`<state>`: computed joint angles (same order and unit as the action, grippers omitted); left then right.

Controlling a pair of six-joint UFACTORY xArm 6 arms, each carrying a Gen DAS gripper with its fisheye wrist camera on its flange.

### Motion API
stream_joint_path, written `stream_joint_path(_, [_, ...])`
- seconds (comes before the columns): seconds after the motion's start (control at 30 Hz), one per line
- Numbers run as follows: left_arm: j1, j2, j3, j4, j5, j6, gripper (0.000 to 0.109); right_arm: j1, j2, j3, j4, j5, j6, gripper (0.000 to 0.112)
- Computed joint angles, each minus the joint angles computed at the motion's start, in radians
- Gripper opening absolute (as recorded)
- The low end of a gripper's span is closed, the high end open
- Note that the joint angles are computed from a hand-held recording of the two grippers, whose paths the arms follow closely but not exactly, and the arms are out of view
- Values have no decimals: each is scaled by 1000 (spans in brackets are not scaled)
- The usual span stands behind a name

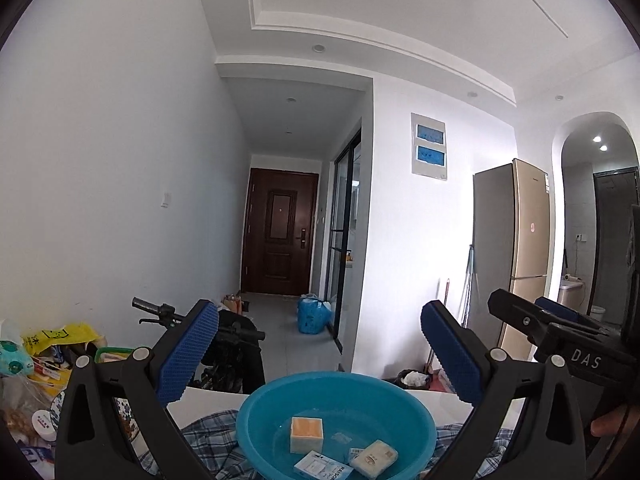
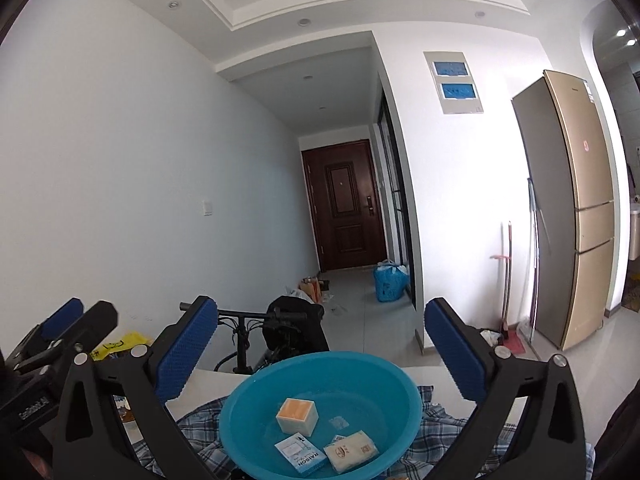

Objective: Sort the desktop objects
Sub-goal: 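Raise both open grippers away from the basin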

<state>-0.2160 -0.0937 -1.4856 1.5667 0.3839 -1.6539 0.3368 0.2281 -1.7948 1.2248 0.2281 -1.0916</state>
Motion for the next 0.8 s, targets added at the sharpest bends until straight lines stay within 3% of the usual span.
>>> stream_joint_path(0.13, [3,-6,8,-4,-6,3,103,9,-25,23,70,-7,-82,103])
stream_joint_path(0.57, [-62,-112,98,236,100,-183,103,15,-120,103,393,-12,-426,103])
stream_joint_path(0.67, [-95,-139,125,269,147,-190,103,18,-135,114,443,-14,-481,103])
stream_joint_path(0.8, [-122,-168,151,218,186,-128,103,14,-191,164,592,6,-640,103])
